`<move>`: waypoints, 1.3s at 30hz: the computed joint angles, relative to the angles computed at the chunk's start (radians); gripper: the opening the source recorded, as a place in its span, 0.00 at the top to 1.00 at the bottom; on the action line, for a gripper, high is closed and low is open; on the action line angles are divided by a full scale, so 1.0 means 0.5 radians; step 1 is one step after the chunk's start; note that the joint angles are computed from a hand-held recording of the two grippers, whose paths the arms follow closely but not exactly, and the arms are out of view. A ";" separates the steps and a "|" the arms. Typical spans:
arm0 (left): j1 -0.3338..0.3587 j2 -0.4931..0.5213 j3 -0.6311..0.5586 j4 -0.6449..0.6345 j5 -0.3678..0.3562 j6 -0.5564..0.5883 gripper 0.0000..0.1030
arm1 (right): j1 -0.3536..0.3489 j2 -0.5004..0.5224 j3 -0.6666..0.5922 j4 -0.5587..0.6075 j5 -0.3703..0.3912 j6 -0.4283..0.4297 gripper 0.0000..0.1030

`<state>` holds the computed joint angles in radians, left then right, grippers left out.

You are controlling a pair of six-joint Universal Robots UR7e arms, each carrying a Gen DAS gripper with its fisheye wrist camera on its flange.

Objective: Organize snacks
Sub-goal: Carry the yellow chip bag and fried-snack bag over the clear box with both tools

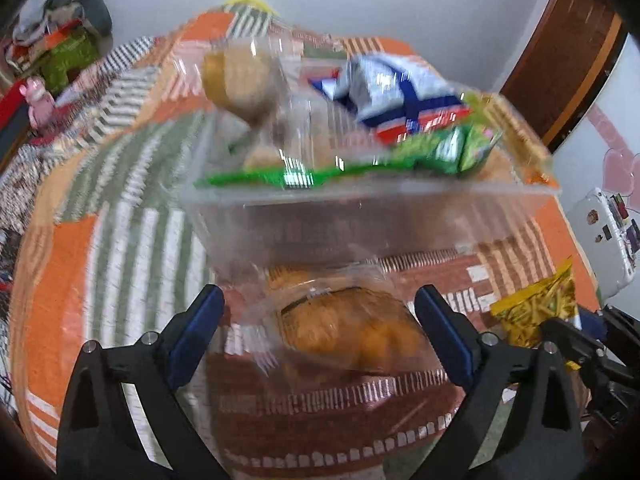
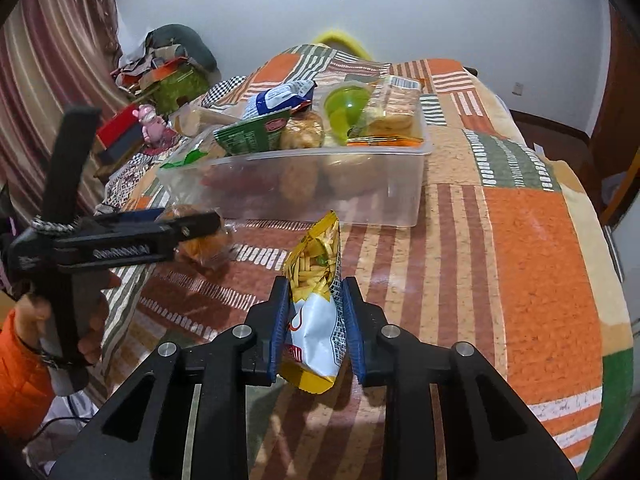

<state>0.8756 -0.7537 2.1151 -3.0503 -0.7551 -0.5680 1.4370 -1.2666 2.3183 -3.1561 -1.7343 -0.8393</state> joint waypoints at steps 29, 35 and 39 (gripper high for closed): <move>-0.306 -0.155 0.224 -0.390 0.185 0.409 0.47 | 0.095 -0.024 -0.080 -0.063 0.133 0.043 0.76; -0.346 -0.152 0.132 -0.537 0.232 0.608 0.47 | 0.152 0.007 -0.149 -0.106 0.184 0.050 0.76; -0.365 -0.106 0.046 -0.590 0.265 0.706 0.47 | 0.184 0.050 -0.206 -0.150 0.218 0.055 0.76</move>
<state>0.6930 -0.8065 2.1380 -3.3451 -0.6227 -0.2150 1.5289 -1.2418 2.2154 -3.2310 -1.6253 -0.8116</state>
